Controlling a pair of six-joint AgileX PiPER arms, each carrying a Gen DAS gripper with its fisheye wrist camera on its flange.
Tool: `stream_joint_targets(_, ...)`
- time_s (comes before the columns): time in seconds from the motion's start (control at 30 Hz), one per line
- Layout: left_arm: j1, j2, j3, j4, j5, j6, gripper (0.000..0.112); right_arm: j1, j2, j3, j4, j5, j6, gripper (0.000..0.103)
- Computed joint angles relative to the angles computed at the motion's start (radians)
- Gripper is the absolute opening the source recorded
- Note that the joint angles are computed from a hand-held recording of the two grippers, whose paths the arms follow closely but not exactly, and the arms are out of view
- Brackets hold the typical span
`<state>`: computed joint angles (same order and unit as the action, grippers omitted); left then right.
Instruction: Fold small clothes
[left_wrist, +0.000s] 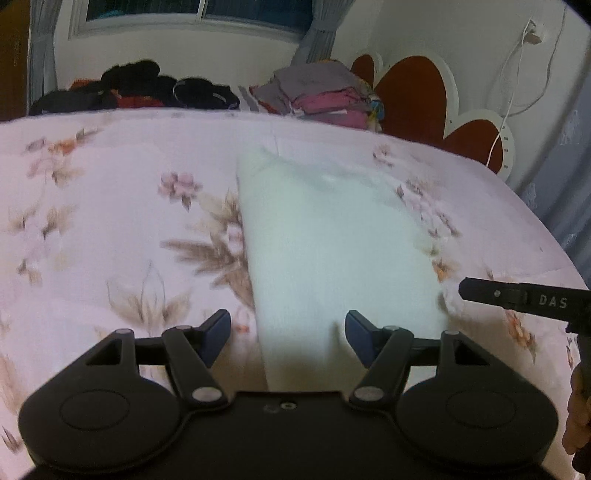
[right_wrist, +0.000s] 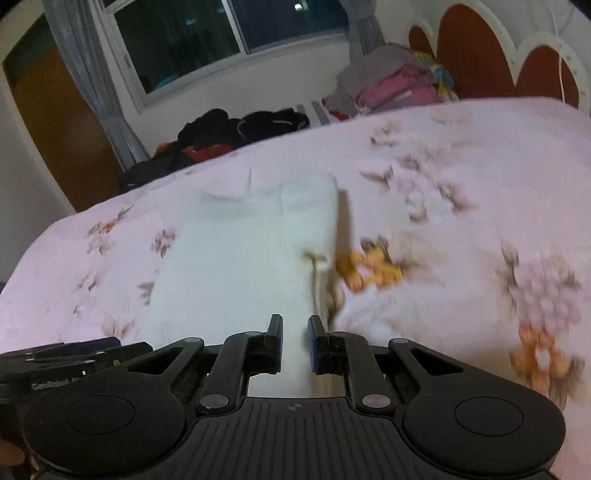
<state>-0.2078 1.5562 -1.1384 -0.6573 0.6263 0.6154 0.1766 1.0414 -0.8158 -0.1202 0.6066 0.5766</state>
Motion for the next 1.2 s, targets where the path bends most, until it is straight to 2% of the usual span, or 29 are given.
stream_joint_targets(0.33,-0.039,0.109,-0.174,0.066,-0.001,-0.086,0.068,-0.047,0.194,-0.130,0.043,-0.102,-0.097,0.014)
stream_joint_targets(0.63,-0.084,0.284,-0.352,0.132,-0.034,-0.188,0.068,-0.105,0.353,-0.175,0.119,-0.182,-0.207,0.014)
stream_joint_targets(0.7,-0.089,0.341,-0.409,0.199,-0.005,-0.270,0.067,-0.095,0.375,-0.165,0.033,-0.203,-0.154,0.014)
stream_joint_targets(0.77,-0.064,0.401,-0.453,0.170,0.059,-0.300,0.071,-0.101,0.407,-0.168,-0.022,-0.185,-0.148,0.014)
stream_joint_targets(0.83,-0.029,0.415,-0.442,0.077,0.074,-0.266,0.075,-0.141,0.401,-0.141,0.082,-0.214,-0.235,0.016)
stream_joint_targets(0.9,-0.022,0.408,-0.447,0.067,0.083,-0.252,0.075,-0.167,0.400,-0.159,0.167,-0.190,-0.347,0.018)
stream_joint_targets(0.97,-0.024,0.403,-0.460,0.075,0.074,-0.266,0.073,-0.188,0.392,-0.166,0.246,-0.205,-0.421,0.023)
stream_joint_targets(1.0,-0.024,0.409,-0.475,0.074,0.072,-0.282,0.073,-0.196,0.396,-0.174,0.278,-0.219,-0.443,0.035)
stream_joint_targets(1.03,-0.023,0.421,-0.495,0.075,0.074,-0.301,0.073,-0.199,0.402,-0.180,0.293,-0.245,-0.453,0.054)
stream_joint_targets(1.07,-0.023,0.438,-0.525,0.085,0.081,-0.331,0.073,-0.193,0.414,-0.193,0.267,-0.262,-0.429,0.059)
stream_joint_targets(1.2,-0.029,0.507,-0.630,0.130,0.078,-0.422,0.073,-0.154,0.496,-0.280,0.078,-0.294,-0.291,0.059)
